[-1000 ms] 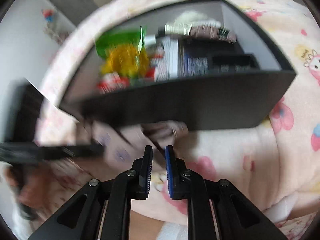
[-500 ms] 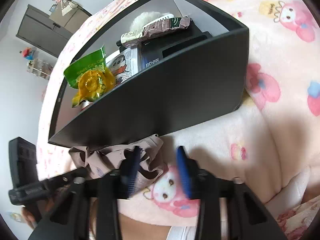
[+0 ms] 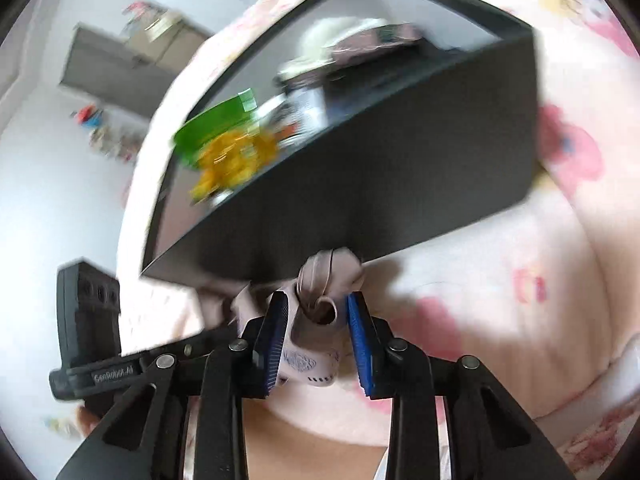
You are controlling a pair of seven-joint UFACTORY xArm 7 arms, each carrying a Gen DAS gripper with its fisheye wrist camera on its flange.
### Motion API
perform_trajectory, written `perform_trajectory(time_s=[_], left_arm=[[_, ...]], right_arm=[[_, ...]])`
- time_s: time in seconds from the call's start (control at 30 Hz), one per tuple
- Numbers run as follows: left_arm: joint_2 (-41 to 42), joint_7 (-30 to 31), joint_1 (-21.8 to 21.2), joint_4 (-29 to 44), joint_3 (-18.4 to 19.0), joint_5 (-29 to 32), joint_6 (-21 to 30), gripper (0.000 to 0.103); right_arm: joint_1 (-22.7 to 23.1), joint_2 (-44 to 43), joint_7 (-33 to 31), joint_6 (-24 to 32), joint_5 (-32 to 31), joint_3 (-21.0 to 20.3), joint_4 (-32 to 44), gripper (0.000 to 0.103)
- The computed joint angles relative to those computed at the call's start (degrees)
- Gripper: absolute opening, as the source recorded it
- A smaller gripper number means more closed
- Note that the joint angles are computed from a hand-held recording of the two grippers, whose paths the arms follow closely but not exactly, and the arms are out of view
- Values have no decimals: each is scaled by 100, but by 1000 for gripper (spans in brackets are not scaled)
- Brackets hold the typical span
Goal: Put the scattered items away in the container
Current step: 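Lift the pouch with the right gripper and carry it toward the black box, then lower the pouch into the black box and open both grippers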
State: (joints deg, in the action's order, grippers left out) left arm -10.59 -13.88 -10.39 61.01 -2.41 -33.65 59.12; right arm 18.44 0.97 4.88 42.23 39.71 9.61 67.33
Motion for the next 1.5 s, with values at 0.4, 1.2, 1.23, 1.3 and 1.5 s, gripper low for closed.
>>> perform_trajectory(time_s=[0.4, 1.2, 1.23, 1.3, 1.5], left_arm=[[-481, 1014, -392, 354, -65, -98, -375, 19], [1884, -1264, -413, 2824, -278, 3017, -1044, 29], [1819, -1442, -440, 2755, -262, 3283, -1164, 30], [1699, -1297, -381, 2710, -316, 3193, -1161, 32], [1931, 316, -120, 2997, -576, 1377, -437, 33]], right_arm=[[185, -435, -991, 83, 5, 139, 127, 11], [-948, 909, -995, 544, -180, -65, 2323, 11], [-941, 883, -1035, 447, -117, -60, 2316, 11], [-841, 825, -925, 337, -394, -86, 2316, 11], [-779, 999, -737, 1146, -579, -50, 2563, 11]])
